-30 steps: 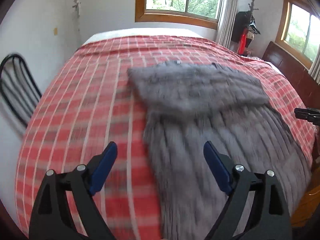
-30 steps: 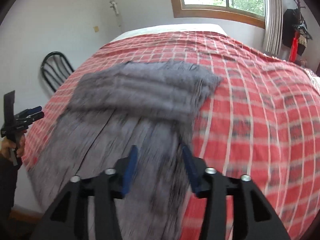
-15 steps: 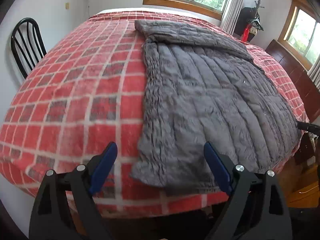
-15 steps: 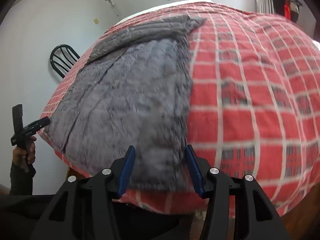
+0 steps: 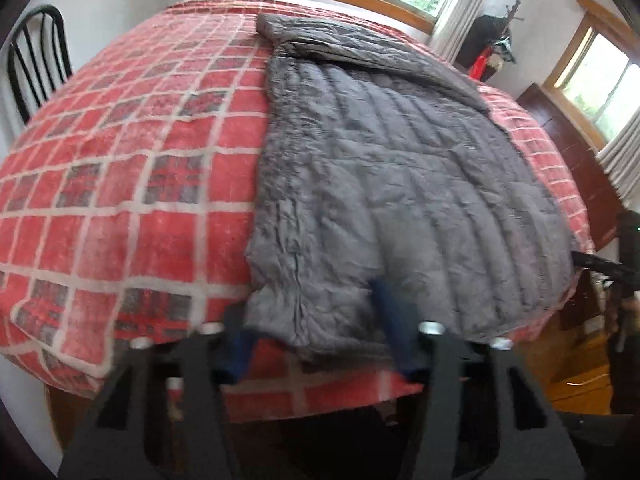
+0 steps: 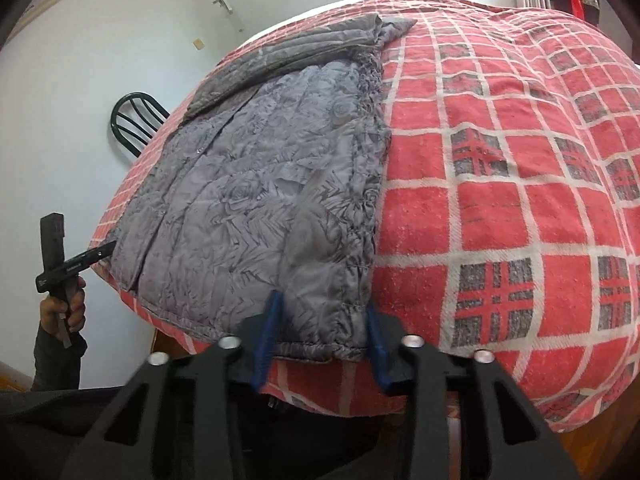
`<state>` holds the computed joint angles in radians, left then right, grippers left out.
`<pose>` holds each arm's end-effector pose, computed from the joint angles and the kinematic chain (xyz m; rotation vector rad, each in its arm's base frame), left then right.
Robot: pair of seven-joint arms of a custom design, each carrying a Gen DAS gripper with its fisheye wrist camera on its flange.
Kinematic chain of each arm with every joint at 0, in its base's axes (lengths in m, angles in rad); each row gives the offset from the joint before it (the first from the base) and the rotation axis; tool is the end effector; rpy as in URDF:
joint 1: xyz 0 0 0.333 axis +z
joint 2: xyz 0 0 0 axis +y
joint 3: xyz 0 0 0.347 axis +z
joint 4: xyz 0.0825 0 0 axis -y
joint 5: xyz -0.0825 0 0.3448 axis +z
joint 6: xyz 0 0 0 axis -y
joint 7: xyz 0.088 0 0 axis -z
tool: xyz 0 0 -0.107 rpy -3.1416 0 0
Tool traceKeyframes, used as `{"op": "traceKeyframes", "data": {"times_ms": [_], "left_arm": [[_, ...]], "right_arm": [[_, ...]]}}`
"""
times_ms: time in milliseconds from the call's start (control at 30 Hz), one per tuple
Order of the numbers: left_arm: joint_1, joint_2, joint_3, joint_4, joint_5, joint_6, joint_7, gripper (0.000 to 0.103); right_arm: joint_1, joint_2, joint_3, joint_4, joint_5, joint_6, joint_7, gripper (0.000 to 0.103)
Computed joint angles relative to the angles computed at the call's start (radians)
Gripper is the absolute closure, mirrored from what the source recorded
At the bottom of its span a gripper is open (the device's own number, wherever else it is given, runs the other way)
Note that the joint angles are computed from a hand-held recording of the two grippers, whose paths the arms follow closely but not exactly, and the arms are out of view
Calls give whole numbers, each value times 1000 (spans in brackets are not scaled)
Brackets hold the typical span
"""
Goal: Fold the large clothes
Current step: 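Grasp the hem with both tools and lift it toward the collar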
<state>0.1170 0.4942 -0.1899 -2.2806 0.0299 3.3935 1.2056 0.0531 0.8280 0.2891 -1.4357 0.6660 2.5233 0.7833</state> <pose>0.5709 -0.0374 0.2758 -2.2281 1.6221 -0.8152 0.7173 0.1891 0.2833 -2.1138 1.2519 0.1750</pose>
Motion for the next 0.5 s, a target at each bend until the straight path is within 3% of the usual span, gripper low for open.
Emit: {"op": "traceKeyframes", "data": {"times_ms": [33,67,133,500], "left_arm": [[28,1,-35,-2,-6,5,11,79],[23,-6,-34,-6,-5,12,11,84],[-31,-21,15,-16,-6,31,0,89],[-11,-115,-11,-132,29,164,-65,93]], "right_arm": [[0,-5,4,-8,5,15,-8,83],[-1,-13,10,-21,10,31,-21,86],[-9,-25,22,-38,26,46,-37,88],[-73,-119,73,-125,187,43,-173,92]]}}
